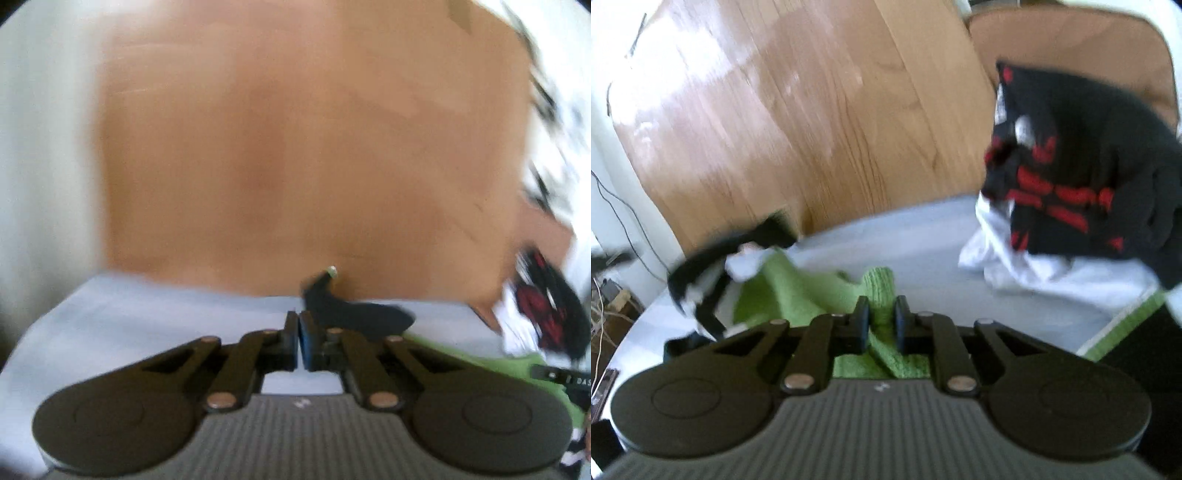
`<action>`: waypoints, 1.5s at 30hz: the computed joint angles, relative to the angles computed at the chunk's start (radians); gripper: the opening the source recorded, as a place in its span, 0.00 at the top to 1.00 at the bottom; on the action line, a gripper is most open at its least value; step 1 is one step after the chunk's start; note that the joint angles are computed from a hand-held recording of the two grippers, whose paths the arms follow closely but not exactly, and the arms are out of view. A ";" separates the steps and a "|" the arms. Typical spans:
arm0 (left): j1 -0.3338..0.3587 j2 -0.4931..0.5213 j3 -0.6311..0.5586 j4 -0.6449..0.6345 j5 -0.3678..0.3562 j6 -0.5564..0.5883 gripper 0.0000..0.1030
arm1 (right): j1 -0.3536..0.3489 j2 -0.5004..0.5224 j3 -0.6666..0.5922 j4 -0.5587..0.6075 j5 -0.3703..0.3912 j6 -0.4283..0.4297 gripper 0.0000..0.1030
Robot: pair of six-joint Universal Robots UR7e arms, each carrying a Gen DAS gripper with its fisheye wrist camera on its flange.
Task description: Fold small clothes
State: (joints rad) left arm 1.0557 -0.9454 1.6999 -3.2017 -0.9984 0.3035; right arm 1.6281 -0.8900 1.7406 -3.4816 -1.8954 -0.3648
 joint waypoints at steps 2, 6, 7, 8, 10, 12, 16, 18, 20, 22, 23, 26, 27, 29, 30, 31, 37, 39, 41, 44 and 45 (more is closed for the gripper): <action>0.023 -0.154 0.144 -0.015 0.046 -0.108 0.98 | 0.016 0.000 0.004 -0.010 -0.011 -0.024 0.84; 0.033 -0.323 0.306 0.005 0.155 -0.171 0.98 | 0.049 0.026 -0.010 -0.092 -0.043 -0.096 0.84; 0.033 -0.343 0.326 0.013 0.164 -0.172 0.98 | 0.054 0.028 -0.019 -0.103 -0.045 -0.092 0.84; 0.034 -0.351 0.331 0.029 0.163 -0.176 0.97 | 0.058 0.025 -0.026 -0.106 -0.043 -0.078 0.84; 0.046 -0.332 0.315 0.064 0.105 -0.185 0.88 | 0.065 0.019 -0.039 -0.103 -0.036 -0.059 0.84; 0.046 -0.262 0.263 0.113 0.049 -0.206 0.69 | 0.081 0.020 -0.060 -0.095 -0.051 -0.053 0.84; 0.075 -0.129 0.130 0.312 -0.101 -0.270 0.48 | 0.113 0.047 -0.139 -0.047 -0.102 -0.100 0.84; 0.090 -0.072 0.067 0.408 -0.179 -0.314 0.48 | 0.125 0.060 -0.178 -0.024 -0.122 -0.112 0.84; 0.093 -0.020 0.048 0.408 -0.229 -0.315 0.59 | 0.134 0.074 -0.212 -0.014 -0.139 -0.125 0.85; 0.066 -0.012 0.106 0.314 -0.184 -0.299 0.88 | 0.143 0.088 -0.248 0.008 -0.146 -0.123 0.85; 0.065 -0.022 0.120 0.299 -0.195 -0.310 0.89 | 0.148 0.095 -0.263 0.013 -0.150 -0.128 0.85; 0.068 -0.117 0.229 0.199 -0.285 -0.297 0.91 | 0.159 0.112 -0.299 0.008 -0.138 -0.160 0.85; 0.066 -0.162 0.288 0.146 -0.314 -0.296 0.91 | 0.162 0.117 -0.310 0.005 -0.128 -0.166 0.85; 0.059 -0.271 0.397 0.068 -0.365 -0.289 0.91 | 0.162 0.120 -0.327 0.007 -0.085 -0.167 0.85; 0.049 -0.332 0.457 0.031 -0.368 -0.282 0.91 | 0.160 0.120 -0.332 0.013 -0.058 -0.160 0.86; 0.042 -0.391 0.519 0.005 -0.382 -0.279 0.91 | 0.153 0.115 -0.331 0.022 -0.016 -0.143 0.86; 0.000 -0.626 0.706 0.103 -0.349 -0.274 0.70 | 0.107 0.086 -0.234 -0.010 0.109 -0.115 0.86; -0.012 -0.624 0.674 0.104 -0.260 -0.295 0.59 | 0.091 0.074 -0.197 -0.004 0.077 -0.105 0.87; -0.007 -0.575 0.576 0.155 -0.201 -0.304 0.59 | 0.076 0.057 -0.159 -0.008 0.056 -0.085 0.87; 0.000 -0.384 0.384 0.187 -0.110 -0.242 0.52 | 0.058 0.028 -0.100 -0.038 0.053 -0.061 0.87; 0.009 -0.308 0.296 0.229 -0.106 -0.224 0.46 | 0.055 0.019 -0.081 -0.049 0.055 -0.054 0.87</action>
State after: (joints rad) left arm 1.0643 -1.2530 1.9956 -2.9727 -1.1042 0.0791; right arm 1.6828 -0.8711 1.6595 -3.5307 -1.8399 -0.4189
